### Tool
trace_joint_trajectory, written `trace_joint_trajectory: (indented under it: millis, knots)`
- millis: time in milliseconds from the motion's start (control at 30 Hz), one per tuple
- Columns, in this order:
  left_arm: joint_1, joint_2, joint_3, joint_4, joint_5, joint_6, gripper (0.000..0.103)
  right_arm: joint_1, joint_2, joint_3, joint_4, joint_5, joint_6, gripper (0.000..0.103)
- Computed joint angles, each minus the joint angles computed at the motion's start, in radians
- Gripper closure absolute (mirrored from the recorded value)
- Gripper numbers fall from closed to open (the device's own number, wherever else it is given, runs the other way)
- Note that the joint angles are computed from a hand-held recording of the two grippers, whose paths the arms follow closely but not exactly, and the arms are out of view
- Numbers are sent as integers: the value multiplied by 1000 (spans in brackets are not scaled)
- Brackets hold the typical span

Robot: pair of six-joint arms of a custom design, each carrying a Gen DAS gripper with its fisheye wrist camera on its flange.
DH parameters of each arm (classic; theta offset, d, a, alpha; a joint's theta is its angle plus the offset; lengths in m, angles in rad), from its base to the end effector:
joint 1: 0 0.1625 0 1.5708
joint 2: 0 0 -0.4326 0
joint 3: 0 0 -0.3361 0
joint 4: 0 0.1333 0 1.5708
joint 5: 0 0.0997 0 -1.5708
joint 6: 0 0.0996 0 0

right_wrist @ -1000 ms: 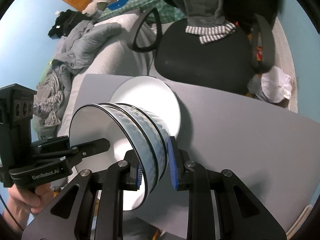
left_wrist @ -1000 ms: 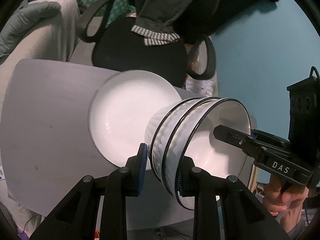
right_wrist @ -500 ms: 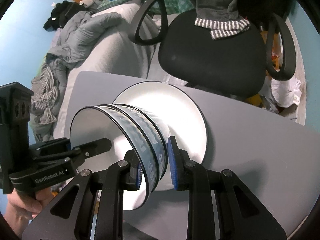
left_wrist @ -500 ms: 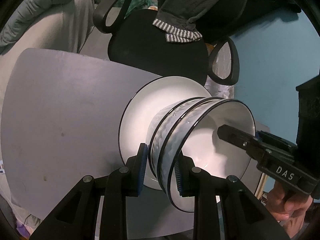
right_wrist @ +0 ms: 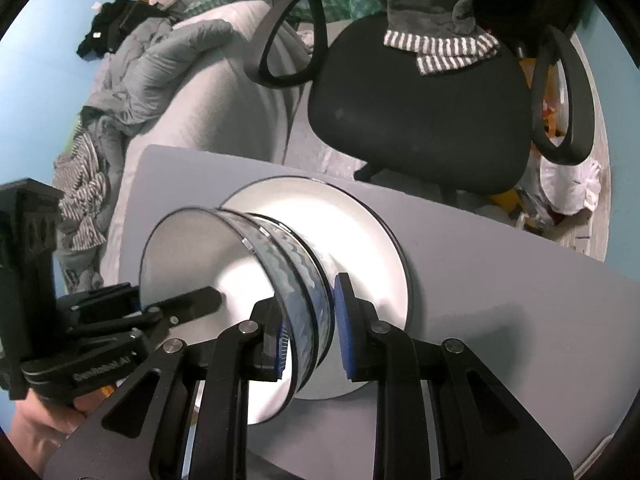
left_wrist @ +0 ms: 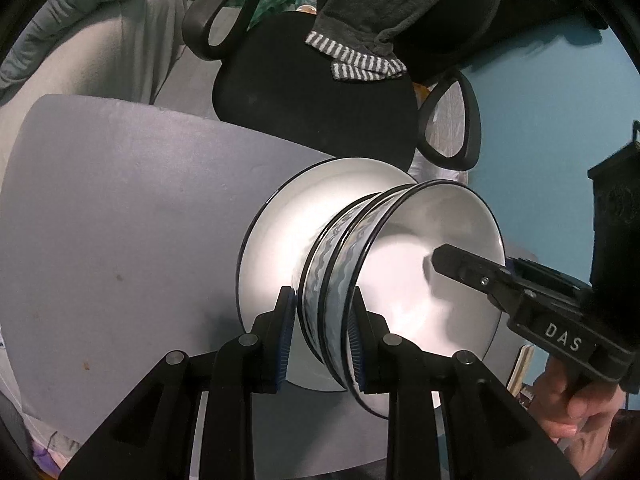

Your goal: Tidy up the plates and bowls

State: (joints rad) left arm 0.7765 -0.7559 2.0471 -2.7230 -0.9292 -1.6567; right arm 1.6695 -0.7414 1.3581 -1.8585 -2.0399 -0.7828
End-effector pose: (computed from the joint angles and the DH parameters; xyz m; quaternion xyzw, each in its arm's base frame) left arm -0.2181 -0.4847 0.0434 -0.3758 0.8692 -0.2737 0.1685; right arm 0.1528 -0.6470 0.1440 0.4438 -0.8516 -0.2270 0.1626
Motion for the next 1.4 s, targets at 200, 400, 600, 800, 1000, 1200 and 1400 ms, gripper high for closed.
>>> trace_joint_trajectory:
  millis: [200, 400, 600, 800, 1000, 1200, 1400]
  knots:
    - [-6, 3, -11, 29, 5, 14, 78, -1, -6, 6, -7, -2, -15, 80]
    - [-22, 0, -24, 91, 21, -39, 71, 7, -23, 36, -45, 1, -58, 69]
    - [-77, -27, -27, 221, 74, -169, 57, 24, -60, 90, -162, -12, -125, 51]
    - [-190, -75, -65, 509, 165, -379, 40, 47, -126, 152, -315, -18, -210, 42]
    - [-279, -80, -199, 865, 214, -513, 30, 65, -197, 149, -297, 28, -204, 41]
    - [-328, -57, -339, 1119, 226, -568, 23, 78, -263, 144, -261, 79, -199, 41]
    - [-379, -37, -445, 1305, 244, -600, 18, 91, -317, 155, -259, 110, -179, 40]
